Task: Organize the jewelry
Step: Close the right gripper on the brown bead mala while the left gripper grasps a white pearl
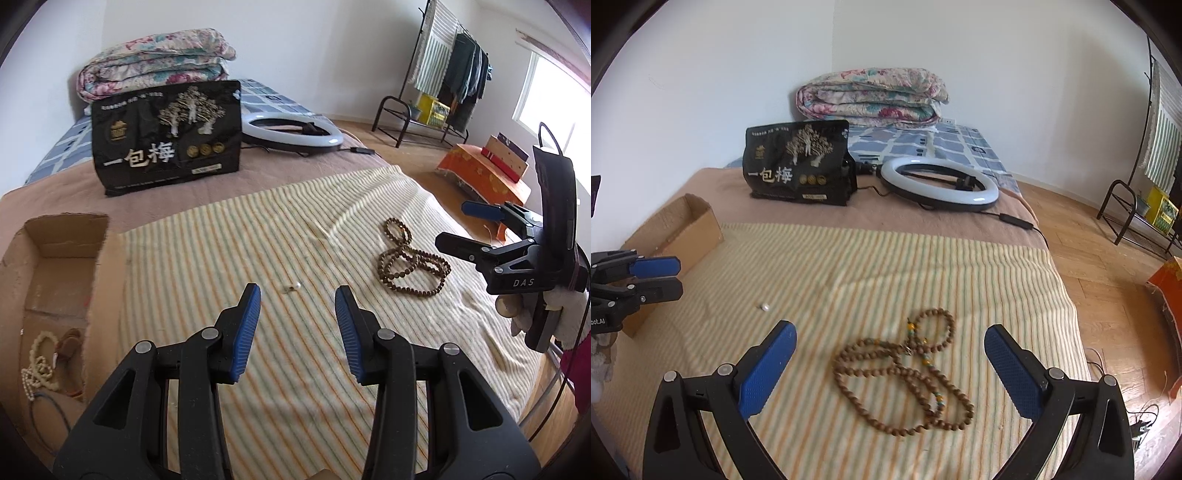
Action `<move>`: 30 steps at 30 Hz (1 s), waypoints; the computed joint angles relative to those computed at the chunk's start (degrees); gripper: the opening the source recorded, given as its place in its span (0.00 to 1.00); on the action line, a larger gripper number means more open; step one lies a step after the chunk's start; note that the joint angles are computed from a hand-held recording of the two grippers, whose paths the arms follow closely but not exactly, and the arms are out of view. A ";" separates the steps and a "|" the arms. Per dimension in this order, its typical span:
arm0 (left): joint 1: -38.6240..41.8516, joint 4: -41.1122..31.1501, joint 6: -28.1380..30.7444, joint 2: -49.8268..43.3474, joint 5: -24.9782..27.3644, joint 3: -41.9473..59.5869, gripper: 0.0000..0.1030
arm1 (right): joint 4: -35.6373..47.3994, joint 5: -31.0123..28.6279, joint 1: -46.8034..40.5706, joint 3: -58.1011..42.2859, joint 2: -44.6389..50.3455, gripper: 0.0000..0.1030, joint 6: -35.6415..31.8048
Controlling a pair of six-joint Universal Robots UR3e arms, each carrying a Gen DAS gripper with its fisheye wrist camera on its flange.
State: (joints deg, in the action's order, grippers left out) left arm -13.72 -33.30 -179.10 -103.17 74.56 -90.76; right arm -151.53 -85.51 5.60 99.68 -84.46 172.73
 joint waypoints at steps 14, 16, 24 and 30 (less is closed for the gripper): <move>-2.09 -1.87 -0.24 -10.86 0.33 7.89 0.41 | -0.20 5.73 -4.58 5.73 1.70 1.00 -6.42; -2.44 -2.28 -0.23 -12.48 1.07 9.49 0.41 | 0.73 4.65 -3.81 4.44 3.55 1.00 -6.76; -3.72 -2.97 0.28 -18.86 3.44 15.98 0.29 | 2.59 0.58 -1.41 -1.03 9.27 1.00 -7.53; -4.42 -3.79 0.89 -21.65 4.73 18.69 0.17 | 3.53 0.69 -1.02 -4.25 12.29 1.00 -6.94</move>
